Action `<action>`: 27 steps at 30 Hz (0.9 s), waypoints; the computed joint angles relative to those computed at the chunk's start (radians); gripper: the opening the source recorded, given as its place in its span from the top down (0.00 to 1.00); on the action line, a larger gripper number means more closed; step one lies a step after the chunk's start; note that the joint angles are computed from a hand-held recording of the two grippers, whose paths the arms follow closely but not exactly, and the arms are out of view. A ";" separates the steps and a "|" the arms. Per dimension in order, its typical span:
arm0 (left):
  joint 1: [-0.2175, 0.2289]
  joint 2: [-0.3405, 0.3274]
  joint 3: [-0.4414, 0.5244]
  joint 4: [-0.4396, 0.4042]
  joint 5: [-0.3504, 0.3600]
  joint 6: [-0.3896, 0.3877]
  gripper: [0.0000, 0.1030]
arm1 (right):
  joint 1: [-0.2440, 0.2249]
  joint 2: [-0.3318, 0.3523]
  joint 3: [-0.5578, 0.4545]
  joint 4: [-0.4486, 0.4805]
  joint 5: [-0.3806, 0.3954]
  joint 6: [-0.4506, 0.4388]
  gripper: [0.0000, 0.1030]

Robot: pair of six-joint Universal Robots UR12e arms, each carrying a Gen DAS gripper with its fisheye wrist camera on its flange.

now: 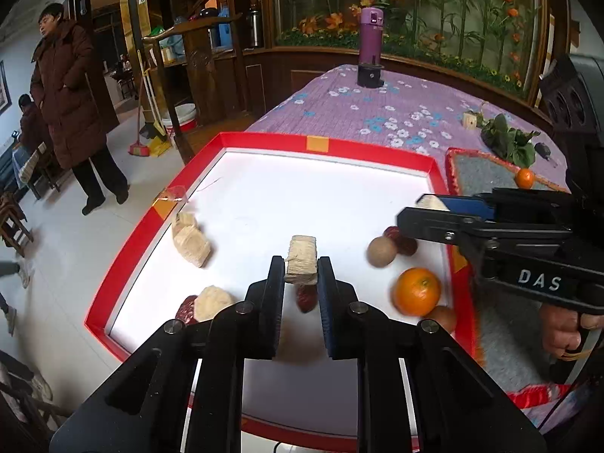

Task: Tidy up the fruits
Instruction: 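Carry both beige pieces over the white tray and open both tools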

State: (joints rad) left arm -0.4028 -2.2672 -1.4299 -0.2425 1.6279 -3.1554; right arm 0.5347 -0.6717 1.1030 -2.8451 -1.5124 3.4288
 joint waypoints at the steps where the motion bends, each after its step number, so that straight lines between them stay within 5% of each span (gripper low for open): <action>1: 0.000 -0.003 0.004 -0.004 0.002 0.002 0.84 | 0.002 0.005 -0.009 0.011 -0.001 -0.004 0.73; 9: 0.007 -0.002 -0.004 -0.031 0.010 0.004 0.84 | 0.013 0.042 -0.081 0.066 0.014 0.007 0.73; 14: 0.002 0.002 0.000 -0.061 0.022 0.015 0.82 | -0.003 0.037 -0.059 0.003 0.102 0.078 0.60; 16: -0.006 0.003 0.002 -0.061 0.051 0.022 0.66 | -0.012 0.027 -0.027 -0.070 0.123 0.115 0.58; 18: -0.015 0.004 0.003 -0.042 0.073 0.022 0.54 | -0.016 0.012 0.003 -0.113 0.112 0.134 0.58; 27: -0.066 -0.006 0.053 0.011 0.061 0.117 0.43 | -0.063 -0.128 0.261 -0.293 -0.060 0.236 0.58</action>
